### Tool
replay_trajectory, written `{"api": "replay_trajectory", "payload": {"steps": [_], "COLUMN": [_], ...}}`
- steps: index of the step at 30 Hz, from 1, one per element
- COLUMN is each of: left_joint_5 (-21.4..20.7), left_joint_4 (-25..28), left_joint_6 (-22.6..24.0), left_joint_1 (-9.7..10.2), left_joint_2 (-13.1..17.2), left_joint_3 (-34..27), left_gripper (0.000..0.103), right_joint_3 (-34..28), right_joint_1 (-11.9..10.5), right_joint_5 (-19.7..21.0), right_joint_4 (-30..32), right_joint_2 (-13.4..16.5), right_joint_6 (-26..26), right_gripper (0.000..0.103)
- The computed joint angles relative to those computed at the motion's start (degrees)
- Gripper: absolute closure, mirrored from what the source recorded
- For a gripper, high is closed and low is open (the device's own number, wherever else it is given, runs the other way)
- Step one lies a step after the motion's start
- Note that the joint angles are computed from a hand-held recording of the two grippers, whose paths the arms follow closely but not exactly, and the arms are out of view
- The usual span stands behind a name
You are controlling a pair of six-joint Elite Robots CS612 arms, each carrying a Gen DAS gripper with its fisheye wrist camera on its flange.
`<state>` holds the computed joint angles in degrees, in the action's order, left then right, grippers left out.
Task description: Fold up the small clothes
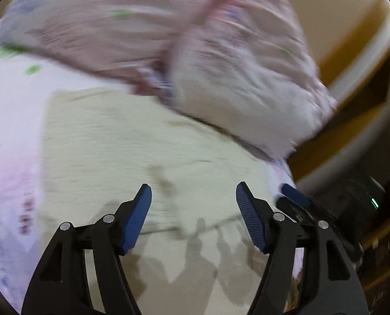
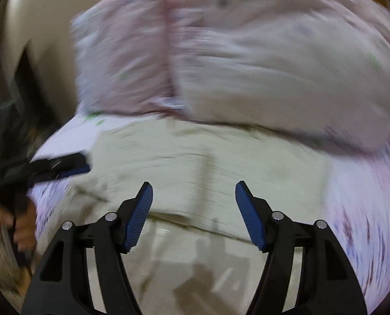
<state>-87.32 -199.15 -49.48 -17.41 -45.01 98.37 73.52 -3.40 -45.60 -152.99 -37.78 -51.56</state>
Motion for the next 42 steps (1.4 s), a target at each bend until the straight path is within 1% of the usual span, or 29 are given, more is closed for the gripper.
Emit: {"api": "replay_trajectory", "payload": {"steps": [1, 2, 4, 7, 9, 12, 14, 15, 16, 17, 18, 19, 22, 23, 24, 25, 26, 28, 30, 31, 32, 33, 34, 36, 38, 39, 41, 42], "left_joint_5": [-0.12, 0.03, 0.16, -1.22, -1.28, -1.45, -1.63, -1.70, -1.78, -1.83, -1.87, -1.87, -1.86, -1.85, -1.73, -1.66, -1.68, -1.77, -1.77, -1.81, -1.84, -1.95, -1.90, -1.67, -1.66, -1.72, -1.73, -1.73], "left_joint_4": [0.19, 0.88, 2.55, 3.66, 3.54, 3.85, 3.63, 3.47, 3.29, 3.22, 3.19, 3.20, 3.19, 3.22, 3.27, 3.19, 3.18, 2.93, 2.64, 2.58, 2.62, 2.70, 2.97, 3.21, 3.22, 3.13, 3.11, 3.13], "left_joint_6": [-1.44, -2.19, -3.68, -5.15, -4.69, -4.11, -4.03, -4.04, -4.11, -4.18, -4.24, -4.30, -4.29, -4.20, -4.16, -3.98, -3.87, -3.51, -3.14, -2.91, -2.65, -2.31, -1.97, -1.58, -1.52, -1.57, -1.51, -1.43], "left_joint_1": [0.54, 0.80, 1.28, 1.71, 1.74, 1.84, 1.93, 1.95, 1.98, 1.99, 2.00, 1.97, 1.96, 1.97, 1.91, 1.86, 1.85, 1.77, 1.63, 1.59, 1.54, 1.50, 1.40, 1.24, 1.16, 1.15, 1.14, 1.14], "left_joint_2": [-0.05, -0.10, -0.03, 0.57, 0.87, 0.94, 0.97, 1.02, 1.05, 1.07, 1.06, 1.06, 1.04, 1.05, 1.02, 1.00, 0.98, 0.90, 0.78, 0.76, 0.72, 0.69, 0.63, 0.52, 0.41, 0.37, 0.29, 0.27], "left_joint_3": [0.65, 0.99, 1.48, 1.39, 1.19, 1.09, 1.12, 1.12, 1.17, 1.16, 1.19, 1.15, 1.20, 1.18, 1.19, 1.25, 1.21, 1.34, 1.50, 1.50, 1.49, 1.46, 1.42, 1.49, 1.63, 1.74, 1.86, 1.90], "left_gripper": [0.037, 0.037, 0.037, 0.038, 0.038, 0.038, 0.038, 0.038, 0.038, 0.038, 0.038, 0.038, 0.037, 0.037, 0.037, 0.036, 0.035, 0.032, 0.029, 0.027, 0.026, 0.026, 0.025, 0.024, 0.024, 0.024, 0.024, 0.024], "right_joint_3": [0.88, 1.57, 3.86, 6.47, 7.39, 8.02, 8.21, 8.05, 7.77, 6.90, 6.22, 5.27, 3.02, 2.07, 1.53, 0.27, -0.26, -4.61, -8.10, -9.94, -11.31, -12.59, -14.36, -16.79, -17.66, -18.12, -17.72, -17.56], "right_joint_1": [0.63, 1.15, 2.32, 3.48, 3.90, 4.57, 5.05, 5.25, 5.43, 5.54, 5.37, 4.99, 3.82, 3.06, 2.60, 1.50, 0.88, -1.46, -2.70, -3.46, -3.59, -3.70, -3.90, -4.01, -4.17, -4.28, -4.56, -4.52], "right_joint_5": [0.20, 0.08, -1.38, -4.02, -5.62, -8.69, -10.40, -11.21, -12.29, -12.52, -11.62, -10.06, -5.38, -2.80, -1.00, 2.32, 3.97, 7.92, 8.24, 7.18, 5.55, 4.58, 4.63, 5.38, 5.65, 6.57, 7.79, 7.53], "right_joint_4": [1.34, 2.56, 2.93, -0.28, -2.52, -8.62, -12.42, -13.26, -13.42, -11.69, -9.69, -6.43, -0.55, 0.77, -0.30, -0.94, -3.05, -2.35, -4.21, -4.12, -3.47, -0.42, 5.02, 12.58, 14.38, 15.45, 15.40, 14.34], "right_joint_2": [-0.56, -1.00, -2.00, -2.41, -2.26, -1.28, -0.46, -0.14, 0.14, 0.38, 0.39, 0.24, 0.11, 0.19, 0.38, 0.95, 1.41, 3.50, 5.84, 7.16, 8.19, 8.87, 9.73, 10.92, 11.55, 11.82, 11.72, 11.70], "right_joint_6": [-4.96, -8.83, -16.64, -23.67, -25.79, -26.13, -26.30, -26.10, -25.45, -24.28, -23.27, -21.60, -16.02, -12.25, -6.26, -0.26, 5.74, 17.74, 29.74, 35.74, 39.49, 40.85, 41.15, 41.11, 42.70, 43.20, 43.98, 44.47], "right_gripper": [0.042, 0.043, 0.046, 0.046, 0.047, 0.047, 0.057, 0.075, 0.090, 0.092, 0.096, 0.097, 0.097, 0.097, 0.097, 0.097, 0.097, 0.097, 0.097, 0.097, 0.097, 0.097, 0.097, 0.091, 0.083, 0.075, 0.074, 0.074]}}
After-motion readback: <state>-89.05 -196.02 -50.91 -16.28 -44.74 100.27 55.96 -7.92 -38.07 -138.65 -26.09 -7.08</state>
